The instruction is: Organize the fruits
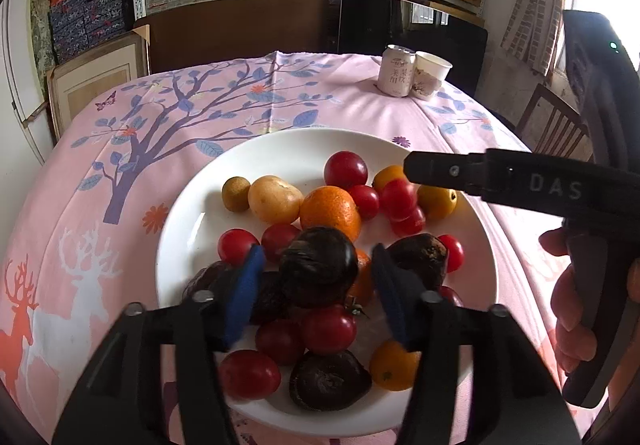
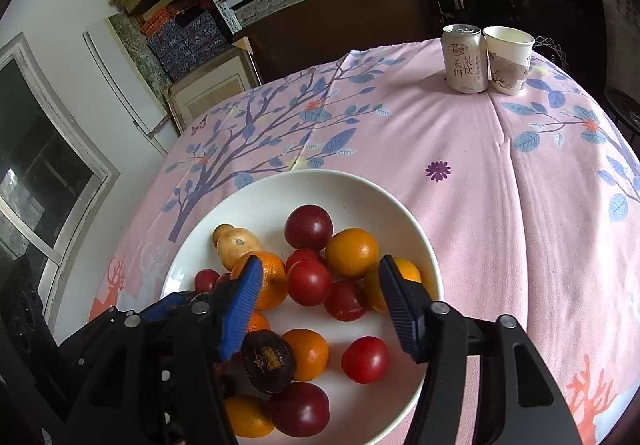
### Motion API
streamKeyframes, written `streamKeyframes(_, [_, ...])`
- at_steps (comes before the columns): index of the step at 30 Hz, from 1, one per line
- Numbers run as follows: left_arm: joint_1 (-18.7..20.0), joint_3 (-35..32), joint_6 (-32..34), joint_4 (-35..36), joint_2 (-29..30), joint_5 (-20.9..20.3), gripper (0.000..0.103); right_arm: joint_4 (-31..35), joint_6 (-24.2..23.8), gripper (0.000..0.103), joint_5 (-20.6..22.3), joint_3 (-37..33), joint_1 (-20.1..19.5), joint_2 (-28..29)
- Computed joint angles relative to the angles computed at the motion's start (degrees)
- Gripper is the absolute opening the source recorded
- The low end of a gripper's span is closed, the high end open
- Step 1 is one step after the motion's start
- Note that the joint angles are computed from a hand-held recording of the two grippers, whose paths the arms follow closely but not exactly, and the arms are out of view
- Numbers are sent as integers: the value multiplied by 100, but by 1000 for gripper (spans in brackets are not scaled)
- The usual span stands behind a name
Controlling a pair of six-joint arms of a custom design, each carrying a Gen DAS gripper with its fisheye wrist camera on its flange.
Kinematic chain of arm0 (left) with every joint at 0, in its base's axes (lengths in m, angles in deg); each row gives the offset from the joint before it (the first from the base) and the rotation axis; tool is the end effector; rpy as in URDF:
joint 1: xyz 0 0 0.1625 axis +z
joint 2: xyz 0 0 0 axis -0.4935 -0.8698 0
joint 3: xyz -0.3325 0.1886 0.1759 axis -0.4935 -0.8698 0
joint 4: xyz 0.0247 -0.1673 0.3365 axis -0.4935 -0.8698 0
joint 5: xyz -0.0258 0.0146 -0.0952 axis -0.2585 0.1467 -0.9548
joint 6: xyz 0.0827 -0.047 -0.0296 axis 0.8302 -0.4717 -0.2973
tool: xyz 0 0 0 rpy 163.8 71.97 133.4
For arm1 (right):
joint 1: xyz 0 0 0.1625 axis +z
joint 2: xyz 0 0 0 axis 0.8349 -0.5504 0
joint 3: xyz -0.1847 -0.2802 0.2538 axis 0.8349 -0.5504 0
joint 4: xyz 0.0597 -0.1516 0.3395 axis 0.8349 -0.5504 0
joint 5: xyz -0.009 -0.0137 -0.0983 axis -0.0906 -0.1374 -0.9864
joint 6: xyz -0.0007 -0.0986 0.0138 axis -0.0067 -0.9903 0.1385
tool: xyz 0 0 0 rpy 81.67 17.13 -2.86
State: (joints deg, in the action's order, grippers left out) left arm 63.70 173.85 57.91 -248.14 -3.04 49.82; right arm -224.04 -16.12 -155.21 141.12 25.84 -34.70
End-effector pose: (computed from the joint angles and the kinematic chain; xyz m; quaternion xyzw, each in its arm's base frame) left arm -0.4067 -0.5288 -0.0131 0.2103 0.8815 -0.3059 0.2918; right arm 0.0438 -0.5804 0.3578 0.1487 -0.9343 0.2820 0.1594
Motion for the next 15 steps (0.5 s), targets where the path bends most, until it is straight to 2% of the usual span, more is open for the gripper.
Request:
streamKeyframes(1, [-17, 75, -66, -115, -32, 34, 79, 36, -64, 62, 17, 39, 5, -57])
streamKeyframes(4, [-68, 240, -306, -67, -178, -5, 89, 31, -286, 62, 86, 271, -6, -314])
streamKeyframes(6, [-151, 463, -571, 34, -336, -107, 92, 150, -311, 62, 235, 500, -80, -606])
streamKeyframes(9, [-419, 1004, -988, 154, -606, -119, 96, 189, -415, 76, 385, 1036, -231, -1173])
streamKeyframes(11, [-650, 1465, -1294, 180, -818, -169, 98, -34, -577, 94, 360, 1560, -357, -1608])
streamKeyframes(13, [-925, 1923, -1656, 228, -1017, -133, 98, -203, -729, 99, 362, 2037, -513, -1999])
streamKeyframes(15, [-1202, 2261, -2182, 574, -1212, -46, 98, -13, -869, 99, 465, 2388, -714, -2383])
